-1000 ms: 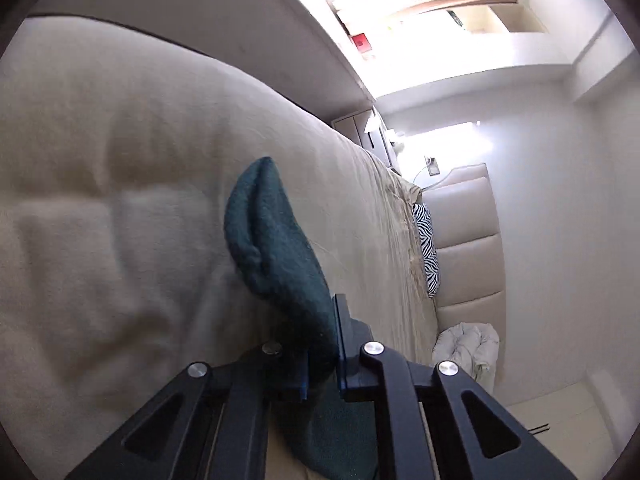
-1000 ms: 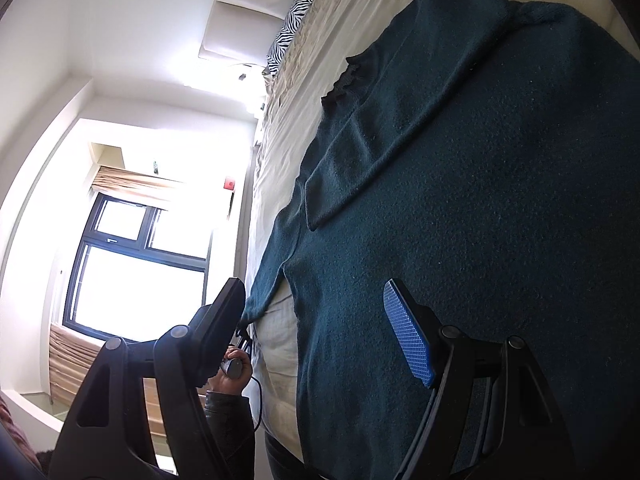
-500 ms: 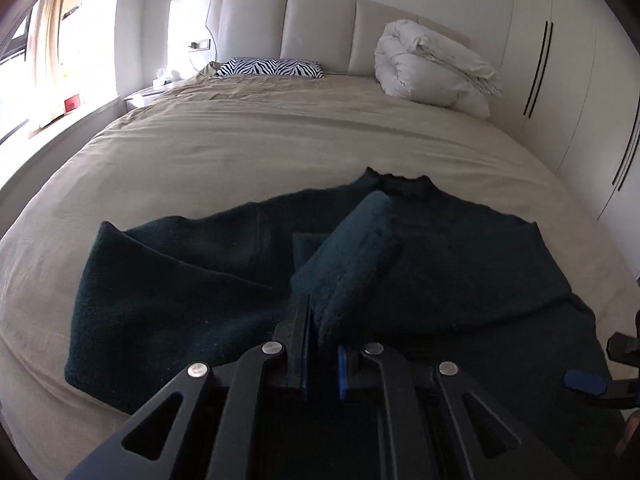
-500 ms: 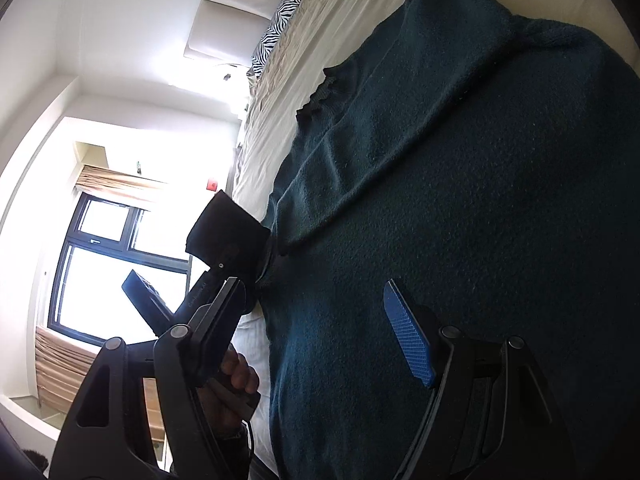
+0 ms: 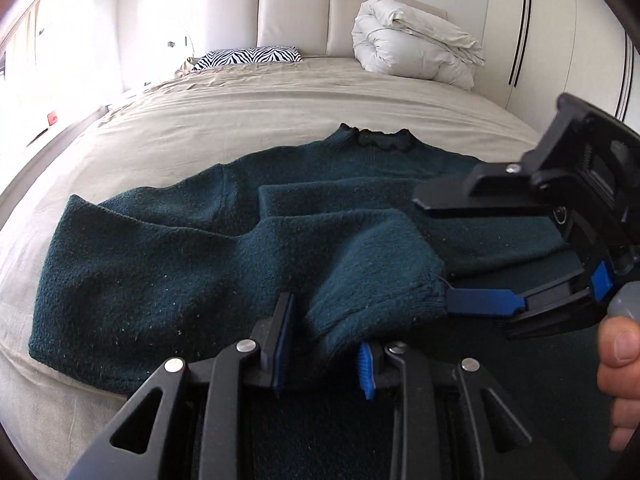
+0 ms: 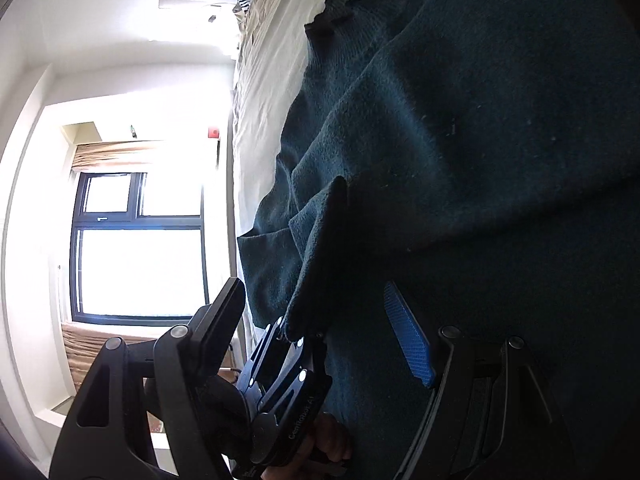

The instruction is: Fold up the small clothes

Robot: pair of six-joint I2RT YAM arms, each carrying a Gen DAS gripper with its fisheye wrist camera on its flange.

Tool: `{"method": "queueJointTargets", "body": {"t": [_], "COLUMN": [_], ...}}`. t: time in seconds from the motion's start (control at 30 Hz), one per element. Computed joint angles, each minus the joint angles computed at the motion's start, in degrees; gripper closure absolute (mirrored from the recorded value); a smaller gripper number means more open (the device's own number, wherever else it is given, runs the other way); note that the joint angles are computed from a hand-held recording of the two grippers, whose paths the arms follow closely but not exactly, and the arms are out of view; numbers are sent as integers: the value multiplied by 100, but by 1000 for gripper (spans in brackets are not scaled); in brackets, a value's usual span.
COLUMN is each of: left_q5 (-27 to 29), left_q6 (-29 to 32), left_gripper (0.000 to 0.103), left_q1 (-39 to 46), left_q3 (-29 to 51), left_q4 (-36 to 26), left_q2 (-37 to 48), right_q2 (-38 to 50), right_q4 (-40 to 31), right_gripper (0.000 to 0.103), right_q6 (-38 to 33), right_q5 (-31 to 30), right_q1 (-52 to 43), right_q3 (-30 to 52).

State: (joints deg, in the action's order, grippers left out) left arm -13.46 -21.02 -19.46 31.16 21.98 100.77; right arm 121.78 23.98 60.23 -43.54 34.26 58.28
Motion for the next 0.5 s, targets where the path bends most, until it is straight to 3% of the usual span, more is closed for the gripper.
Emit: {"method": "queueJointTargets", "body": {"t": [0.07,0.13,0.17,0.27,0.4,0.5], "left_q5": [75,142,238,533,1028,1635], "left_q6": [-72,-173,-212,-307,-477,-558], "left_gripper": [64,50,49,48,47,48], "left_q1": [48,146,225,445,892,1687], "left_q3": [-178,-313,-375,-630,-1285,-1544], "left_q4": [68,139,173,161,347,91], "left_q2": [-164,-264,-313,-661,-1586,-2329], "right_q2": [182,366,426,425,-153,-691], "right_q4": [-574,-998,-1291,-1957,-2650,-3183], "right_gripper": [39,59,76,92,96,96], "right_q6": [-168,-336,-488,-951,-1698,-2283], "right_q5": [110,67,108,354,853,1372], "right_q1": [88,124,163,231,227,43], "right_q3": [462,864,1029,1320,1315,1288]}}
